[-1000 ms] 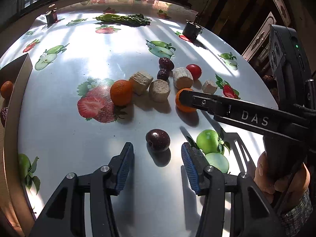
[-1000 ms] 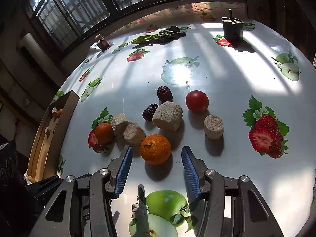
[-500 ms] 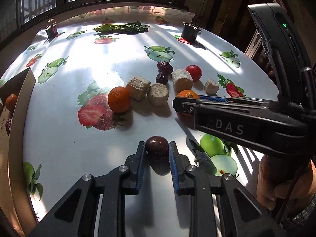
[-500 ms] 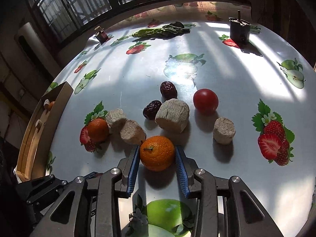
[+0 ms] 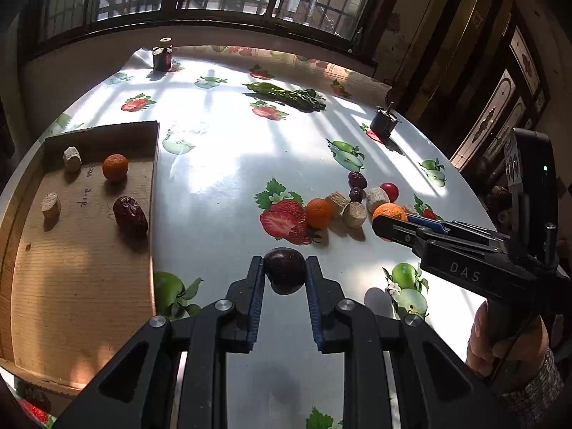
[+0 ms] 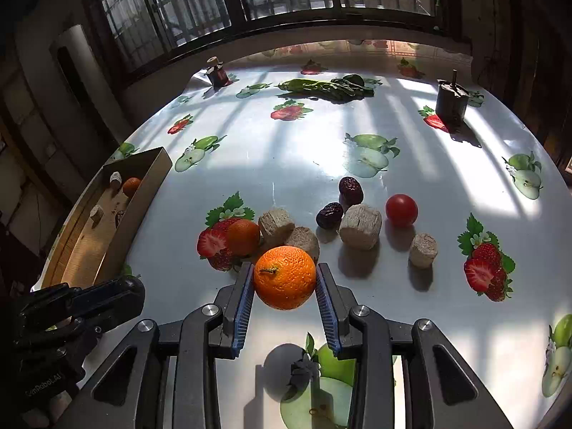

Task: Organize fruits
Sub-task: 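Carry both fruits over the cardboard box and release them inside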

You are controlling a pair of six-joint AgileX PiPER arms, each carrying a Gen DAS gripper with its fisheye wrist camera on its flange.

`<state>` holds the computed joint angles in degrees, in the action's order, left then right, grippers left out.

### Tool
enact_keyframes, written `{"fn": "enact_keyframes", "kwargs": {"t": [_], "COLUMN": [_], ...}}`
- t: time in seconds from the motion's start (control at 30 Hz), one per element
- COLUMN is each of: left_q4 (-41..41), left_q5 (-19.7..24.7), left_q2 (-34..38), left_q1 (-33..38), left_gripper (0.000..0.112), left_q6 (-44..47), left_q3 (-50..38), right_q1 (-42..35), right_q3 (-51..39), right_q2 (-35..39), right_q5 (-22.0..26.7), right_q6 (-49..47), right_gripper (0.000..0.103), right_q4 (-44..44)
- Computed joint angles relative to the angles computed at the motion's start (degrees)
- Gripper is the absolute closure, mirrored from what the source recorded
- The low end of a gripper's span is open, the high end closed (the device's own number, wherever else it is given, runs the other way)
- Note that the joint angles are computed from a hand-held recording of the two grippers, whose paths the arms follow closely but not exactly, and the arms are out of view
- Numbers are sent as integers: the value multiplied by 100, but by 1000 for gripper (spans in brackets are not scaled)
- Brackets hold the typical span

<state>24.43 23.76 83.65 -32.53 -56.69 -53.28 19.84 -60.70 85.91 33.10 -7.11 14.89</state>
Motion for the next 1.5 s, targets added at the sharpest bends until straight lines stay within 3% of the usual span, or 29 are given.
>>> {"fn": "enact_keyframes", "kwargs": {"t": [0.27,0.47,0.6,0.77,0.97,1.37,1.5], "left_q4": [-471,487,1765,2334,2418,2294,1857], "left_q5": [-106,-93,458,1036,1109,697,386], "left_q2": [-791,-1018,-999,-999,-1097,-1341,-1488], "left_q1": [536,213,-277,-450,-310,257,723], "left_gripper": [90,90,90,90,90,90,90], "left_q6": [347,-984,-2450,-3096,-3189,-2862,-2301], "left_q3": [757,1083,1194,1309,1484,1792,1927], "right_q1": [782,1027,1126,1396,1920,2448,2561], "right_q3": [-188,144,406,590,619,49,-302], "right_q2": [168,-91,-345,-425,-280,267,554], "right_q5": [-104,-225,-323,-479,-644,-506,-425], "right_q6": [641,808,782,900,1493,1948,1882], "right_gripper": [66,66,66,66,66,66,66], "right_q4": [-391,-514,-449,-498,-1013,-1374,-1291]}}
